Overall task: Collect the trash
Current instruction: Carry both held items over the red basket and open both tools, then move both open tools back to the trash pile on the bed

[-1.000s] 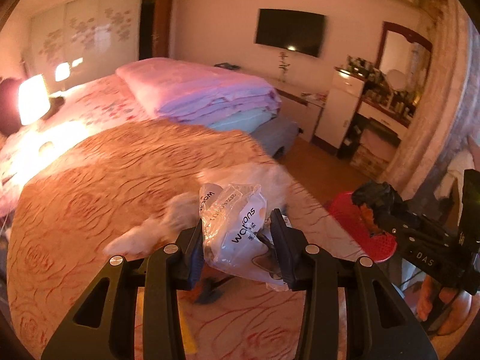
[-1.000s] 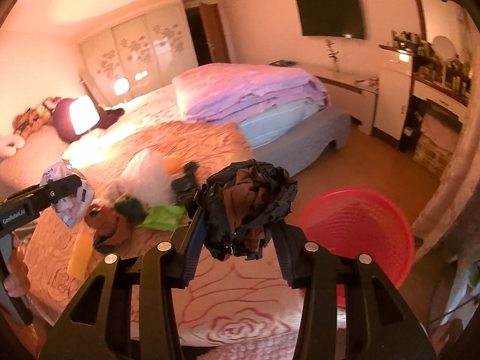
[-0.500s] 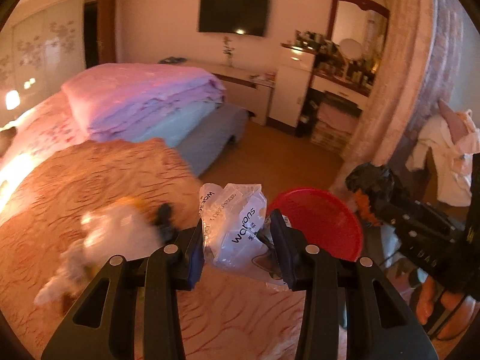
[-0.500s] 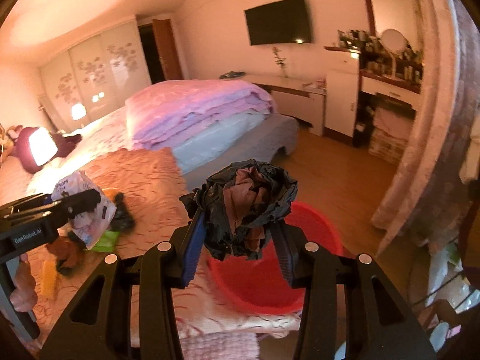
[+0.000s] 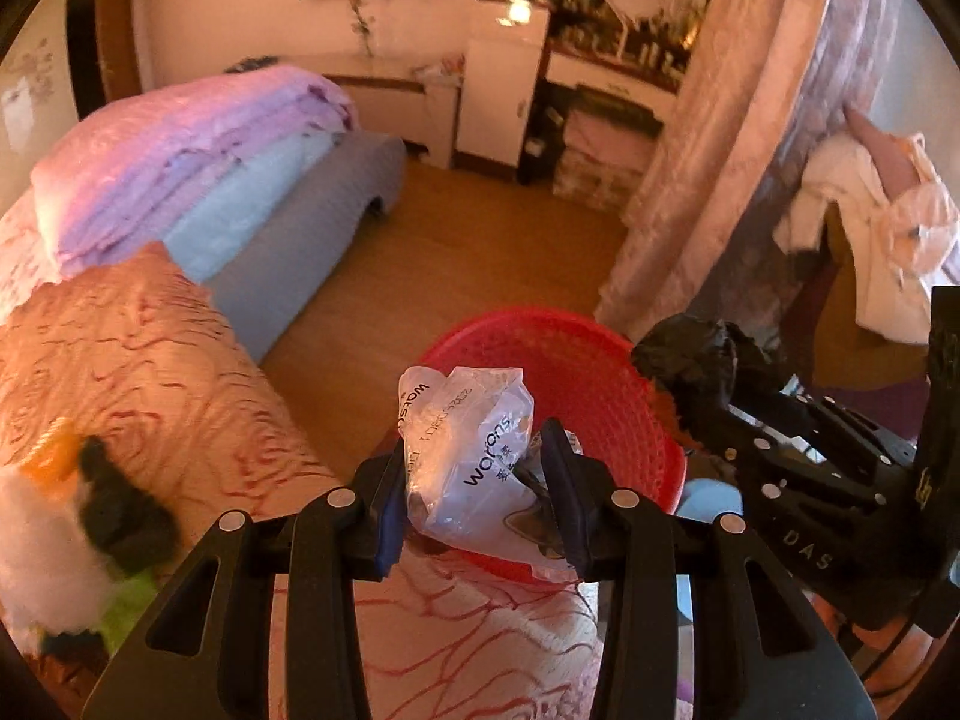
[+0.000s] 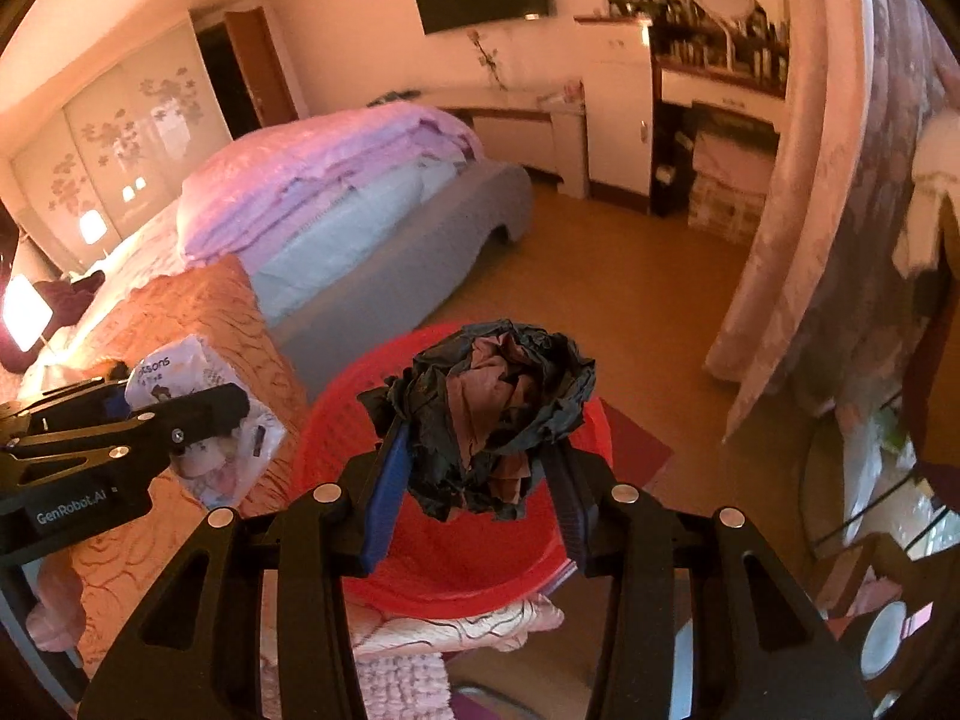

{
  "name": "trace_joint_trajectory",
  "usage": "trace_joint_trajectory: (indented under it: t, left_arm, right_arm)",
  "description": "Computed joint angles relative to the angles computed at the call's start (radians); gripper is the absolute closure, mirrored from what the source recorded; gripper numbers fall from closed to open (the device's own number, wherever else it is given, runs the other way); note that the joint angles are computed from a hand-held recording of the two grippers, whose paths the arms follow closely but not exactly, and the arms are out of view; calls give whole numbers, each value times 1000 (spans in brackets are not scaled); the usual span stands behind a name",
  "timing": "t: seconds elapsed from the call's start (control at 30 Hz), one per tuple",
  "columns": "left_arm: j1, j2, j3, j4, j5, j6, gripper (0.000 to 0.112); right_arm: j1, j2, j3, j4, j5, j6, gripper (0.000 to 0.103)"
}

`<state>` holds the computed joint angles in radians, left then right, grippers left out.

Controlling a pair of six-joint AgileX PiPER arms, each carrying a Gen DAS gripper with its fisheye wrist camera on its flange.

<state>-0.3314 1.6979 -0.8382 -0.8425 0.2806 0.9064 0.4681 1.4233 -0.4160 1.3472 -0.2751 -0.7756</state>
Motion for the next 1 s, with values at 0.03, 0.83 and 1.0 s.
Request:
trace_joint_trajectory:
  t: [0.03, 0.83, 1.0]
  left_arm:
    - [-3, 16, -12, 2, 5, -2, 73]
    - [28, -39, 45, -54, -59, 76, 36]
    - [123, -148, 114, -140, -36, 186, 34]
  right_arm:
    - [-19, 22, 0, -63, 19, 60, 60]
    - [-98, 103, 12, -434, 31, 431, 24]
    - [-52, 49, 22, -271, 4, 294, 24]
